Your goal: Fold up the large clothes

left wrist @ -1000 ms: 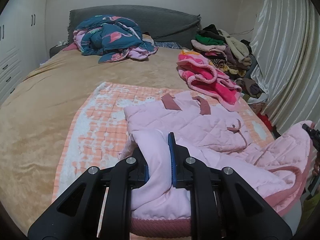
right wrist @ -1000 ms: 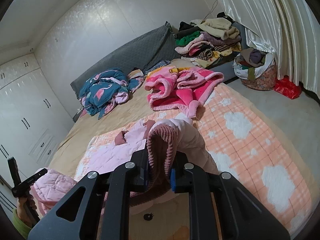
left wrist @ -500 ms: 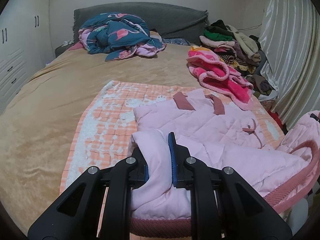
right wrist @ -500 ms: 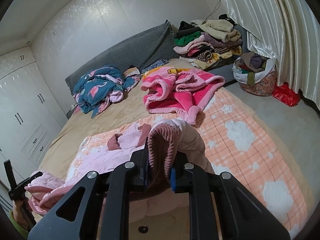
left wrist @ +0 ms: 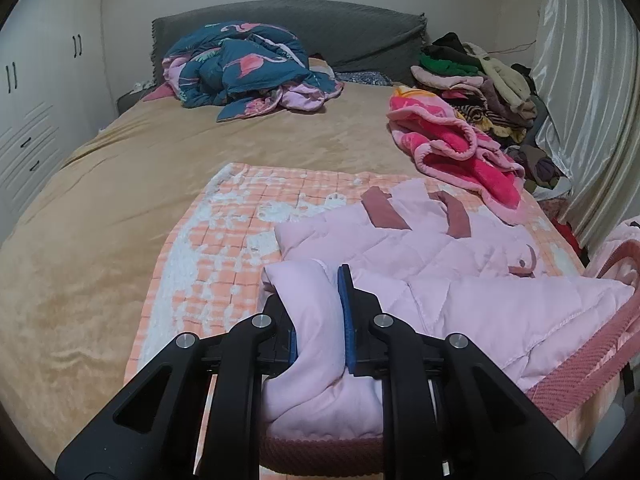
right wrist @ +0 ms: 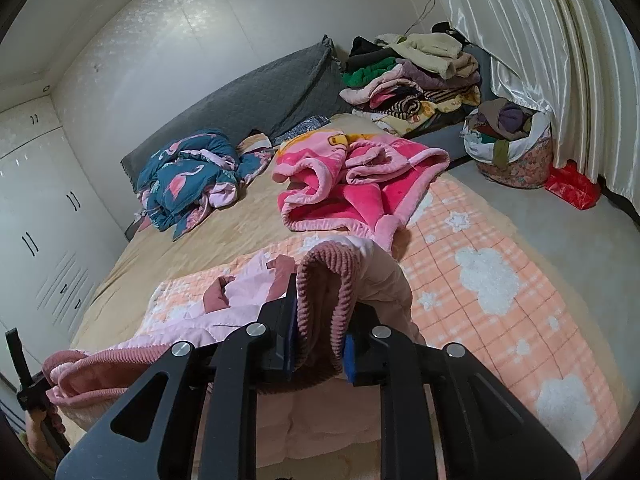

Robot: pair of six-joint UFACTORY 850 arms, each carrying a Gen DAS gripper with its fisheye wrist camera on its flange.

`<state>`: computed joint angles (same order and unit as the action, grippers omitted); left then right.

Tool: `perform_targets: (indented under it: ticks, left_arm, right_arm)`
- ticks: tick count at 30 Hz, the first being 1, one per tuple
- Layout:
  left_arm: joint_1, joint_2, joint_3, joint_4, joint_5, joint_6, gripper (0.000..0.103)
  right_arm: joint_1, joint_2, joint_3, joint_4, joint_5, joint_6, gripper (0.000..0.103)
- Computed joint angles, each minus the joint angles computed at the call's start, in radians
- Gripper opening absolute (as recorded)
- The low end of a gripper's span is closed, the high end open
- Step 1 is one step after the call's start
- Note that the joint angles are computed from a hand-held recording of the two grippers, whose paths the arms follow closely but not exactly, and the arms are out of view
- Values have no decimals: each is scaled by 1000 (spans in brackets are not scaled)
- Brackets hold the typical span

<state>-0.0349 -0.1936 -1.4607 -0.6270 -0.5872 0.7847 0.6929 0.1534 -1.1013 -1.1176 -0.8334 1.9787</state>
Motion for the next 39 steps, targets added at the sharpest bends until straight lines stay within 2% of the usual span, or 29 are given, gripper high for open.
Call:
perform_targets:
  ticks: [13, 22, 27, 28, 29, 31, 34, 39]
  left_arm:
    - [-24, -58, -41, 59, 31, -52, 10]
    - [-31, -94, -74, 80, 23, -79, 10]
    - [-39, -117, -89, 85, 28, -85, 10]
    - [-41, -125, -96, 89, 27, -89, 10]
    - [-42, -130, -100, 87, 26, -88, 11]
    - [-45, -141, -110, 81, 24, -83, 11]
    - [-49, -157, -125, 78, 20, -84, 12]
    - [-50, -170, -135, 59, 18, -83, 15]
  right_arm:
    - [-80, -21, -4, 22, 111, -33, 23]
    - [-115, -28, 3, -8, 194, -20, 29]
    - [-141, -13, 41, -100, 275, 89, 34]
    - [-150, -10, 49, -121, 299, 116, 43]
    - [-160, -3, 60, -157, 335, 157, 69]
    - [-158, 5, 76, -272, 355, 282, 87]
    - [-139, -21, 51, -268, 328, 233, 89]
    - [-86, -123, -22, -115, 266, -49, 91]
